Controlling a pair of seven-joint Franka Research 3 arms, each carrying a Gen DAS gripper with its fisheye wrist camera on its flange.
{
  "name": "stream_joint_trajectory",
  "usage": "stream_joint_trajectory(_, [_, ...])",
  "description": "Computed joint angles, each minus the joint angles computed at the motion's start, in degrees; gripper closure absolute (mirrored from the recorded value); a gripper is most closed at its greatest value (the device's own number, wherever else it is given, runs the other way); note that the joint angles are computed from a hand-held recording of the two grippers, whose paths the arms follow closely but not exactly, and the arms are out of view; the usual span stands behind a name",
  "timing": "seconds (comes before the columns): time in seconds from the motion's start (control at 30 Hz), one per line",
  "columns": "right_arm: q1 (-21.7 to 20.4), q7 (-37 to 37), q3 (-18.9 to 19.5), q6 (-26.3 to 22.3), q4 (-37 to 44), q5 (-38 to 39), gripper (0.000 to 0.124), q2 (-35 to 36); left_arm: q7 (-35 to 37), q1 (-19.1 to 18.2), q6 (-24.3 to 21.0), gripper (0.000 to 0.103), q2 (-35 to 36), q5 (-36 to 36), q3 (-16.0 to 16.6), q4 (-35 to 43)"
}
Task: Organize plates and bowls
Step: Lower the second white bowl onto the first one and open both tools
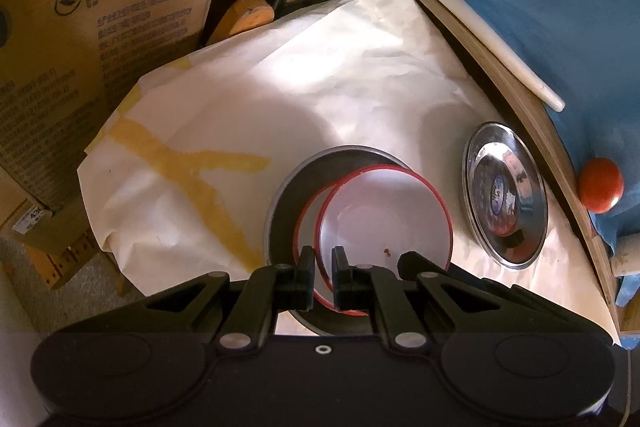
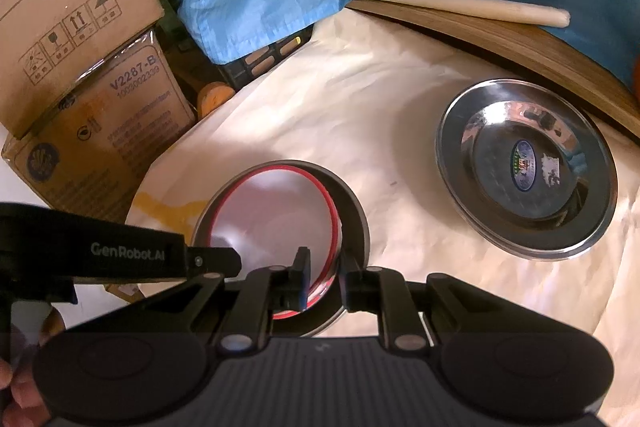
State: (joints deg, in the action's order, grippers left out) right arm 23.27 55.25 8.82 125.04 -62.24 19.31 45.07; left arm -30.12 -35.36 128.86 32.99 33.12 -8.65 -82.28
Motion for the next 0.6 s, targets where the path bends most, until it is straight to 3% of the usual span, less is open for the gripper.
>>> stream_joint_trajectory(0.6, [-0.3, -1.0, 0.2, -2.0, 1.3, 0.6, 0.102, 0.7, -0.7, 0.6, 2.5, 0.093, -1.4, 0.3, -0.1, -2.6])
